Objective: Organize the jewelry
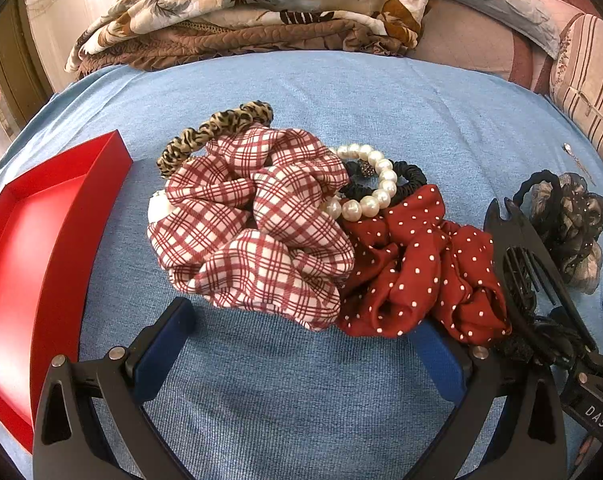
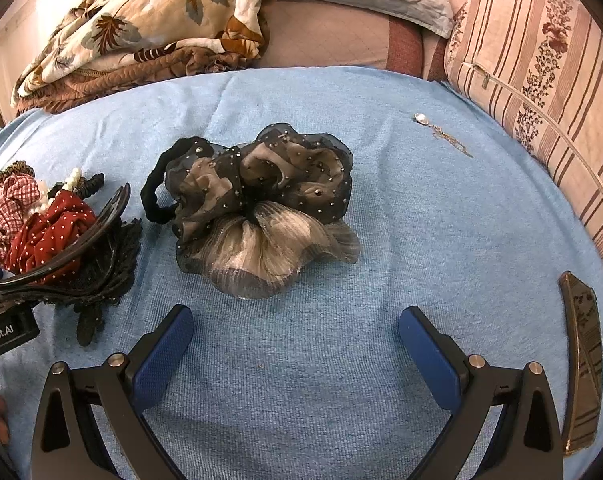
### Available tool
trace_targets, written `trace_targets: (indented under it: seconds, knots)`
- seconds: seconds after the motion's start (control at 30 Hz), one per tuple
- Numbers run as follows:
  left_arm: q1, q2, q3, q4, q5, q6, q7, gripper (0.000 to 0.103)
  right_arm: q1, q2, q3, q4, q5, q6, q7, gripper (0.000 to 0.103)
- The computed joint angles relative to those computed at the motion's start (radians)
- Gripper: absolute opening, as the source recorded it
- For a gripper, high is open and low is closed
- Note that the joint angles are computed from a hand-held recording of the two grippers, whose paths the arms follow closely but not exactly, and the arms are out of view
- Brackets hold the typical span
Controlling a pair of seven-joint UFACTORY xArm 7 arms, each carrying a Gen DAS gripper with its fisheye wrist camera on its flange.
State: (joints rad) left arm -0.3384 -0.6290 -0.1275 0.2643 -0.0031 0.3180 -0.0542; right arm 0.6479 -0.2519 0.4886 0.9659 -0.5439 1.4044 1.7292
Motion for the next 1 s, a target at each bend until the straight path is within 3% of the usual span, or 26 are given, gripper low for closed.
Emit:
trace_targets:
  seconds: [0.13,0.27,0.43,0.6,0.7,1.0]
  knots:
    - [-0.053,-0.015,0.071,0.02,-0.029,0.079,0.103,0.103,-0.005,-0.035,-0.02,-0.016,0.051,-0.042,-0.014,0.103]
    - [-0.064,-0.062,0.09,0.015,-0.071,0.135,0.168,0.103,-0.013,-0.023,0.009,0.004,0.067,-0.015,0.029,0.103]
    - [-0.052,-0.261,0.118,-0.045,-0.122,0.239,0.207,0.103,0.002,0.012,0.016,0.057,0.081,0.052,0.006,0.103]
    - [-0.005,-0.539,0.138,-0.091,-0.127,0.337,0.246,0.103,0.036,0.027,0.053,0.122,0.001,0.189,0.07,0.103]
    - [0.021,-0.647,0.153,-0.079,-0.135,0.412,0.257,0.103,0.053,0.019,0.071,0.142,-0.046,0.24,0.124,0.103]
    - [0.072,-0.883,0.137,-0.064,-0.135,0.516,0.287,0.103,0.148,0.126,0.131,0.284,-0.232,0.466,0.24,0.103]
